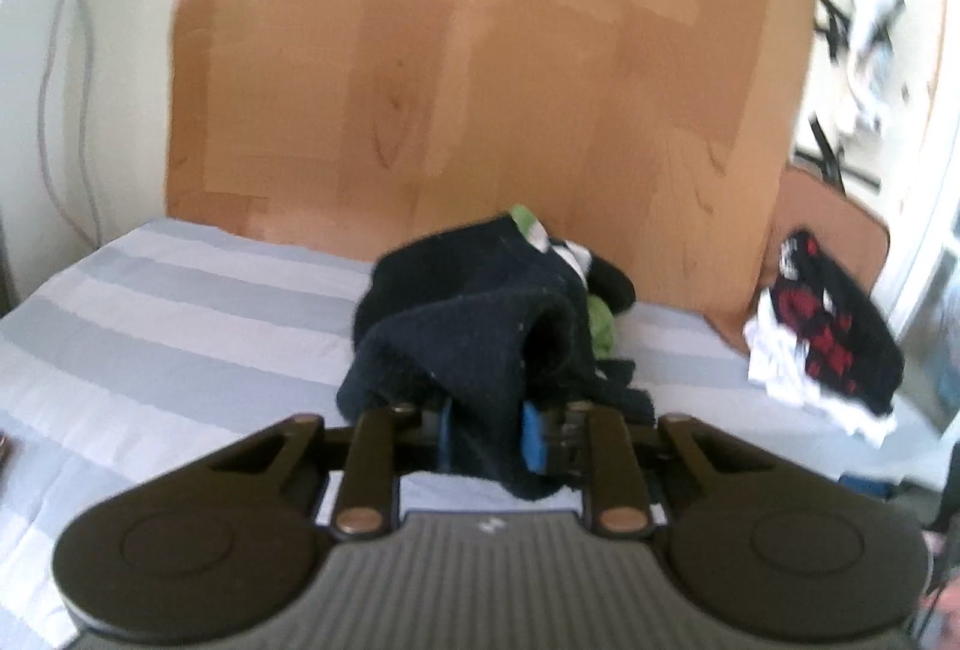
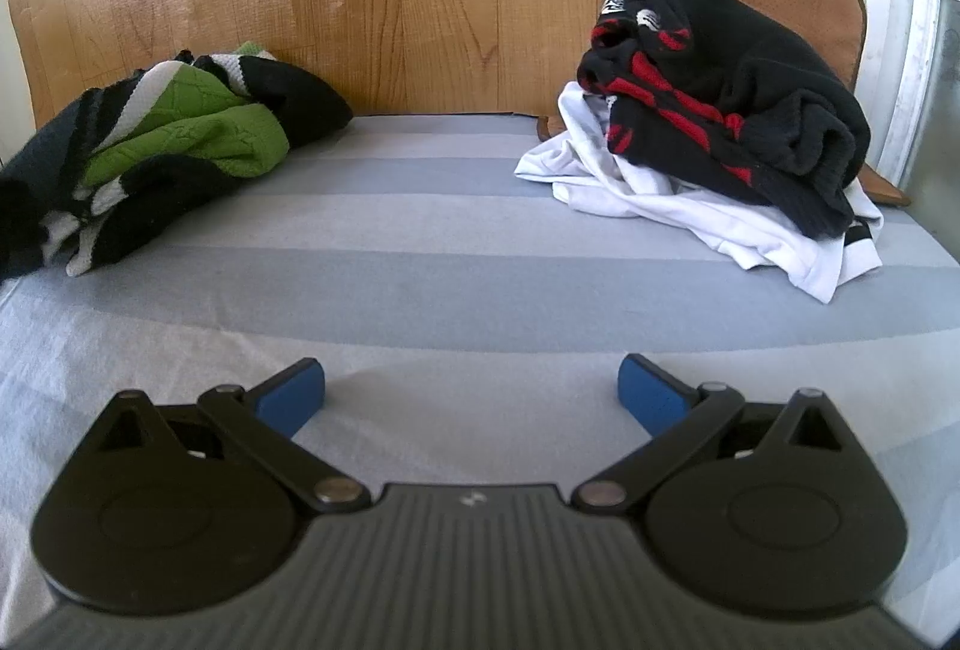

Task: Fold small clothes
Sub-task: 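Grasp the black sweater with the left gripper while the right gripper grasps it too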

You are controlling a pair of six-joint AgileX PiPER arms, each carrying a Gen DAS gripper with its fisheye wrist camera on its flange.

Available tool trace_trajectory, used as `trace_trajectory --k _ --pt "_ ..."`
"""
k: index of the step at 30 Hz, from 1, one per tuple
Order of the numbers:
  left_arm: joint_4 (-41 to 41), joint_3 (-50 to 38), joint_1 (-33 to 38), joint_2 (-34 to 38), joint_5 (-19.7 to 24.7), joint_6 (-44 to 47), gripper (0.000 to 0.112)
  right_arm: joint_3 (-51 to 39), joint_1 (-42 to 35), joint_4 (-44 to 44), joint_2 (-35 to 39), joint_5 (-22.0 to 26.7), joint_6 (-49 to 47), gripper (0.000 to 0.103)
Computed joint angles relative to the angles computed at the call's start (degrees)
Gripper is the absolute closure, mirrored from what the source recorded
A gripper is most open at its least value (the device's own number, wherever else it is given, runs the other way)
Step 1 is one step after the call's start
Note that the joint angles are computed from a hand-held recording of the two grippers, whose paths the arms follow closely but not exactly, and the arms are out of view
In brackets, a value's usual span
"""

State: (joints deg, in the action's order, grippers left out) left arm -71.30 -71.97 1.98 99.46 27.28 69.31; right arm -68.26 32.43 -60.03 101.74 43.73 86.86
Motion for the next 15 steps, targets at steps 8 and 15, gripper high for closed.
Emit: trace_trajectory --k 8,15 --pt "-4.5 -0.3 12.3 -1.3 14.7 -2.5 0.096 -0.1 0.1 0.1 0.0 0.2 -0.3 0.000" --pt "-4.1 0.8 19.9 -2.5 19.6 -5.2 0.096 -0.1 0.1 0.1 0.1 0.2 -0.3 0.000"
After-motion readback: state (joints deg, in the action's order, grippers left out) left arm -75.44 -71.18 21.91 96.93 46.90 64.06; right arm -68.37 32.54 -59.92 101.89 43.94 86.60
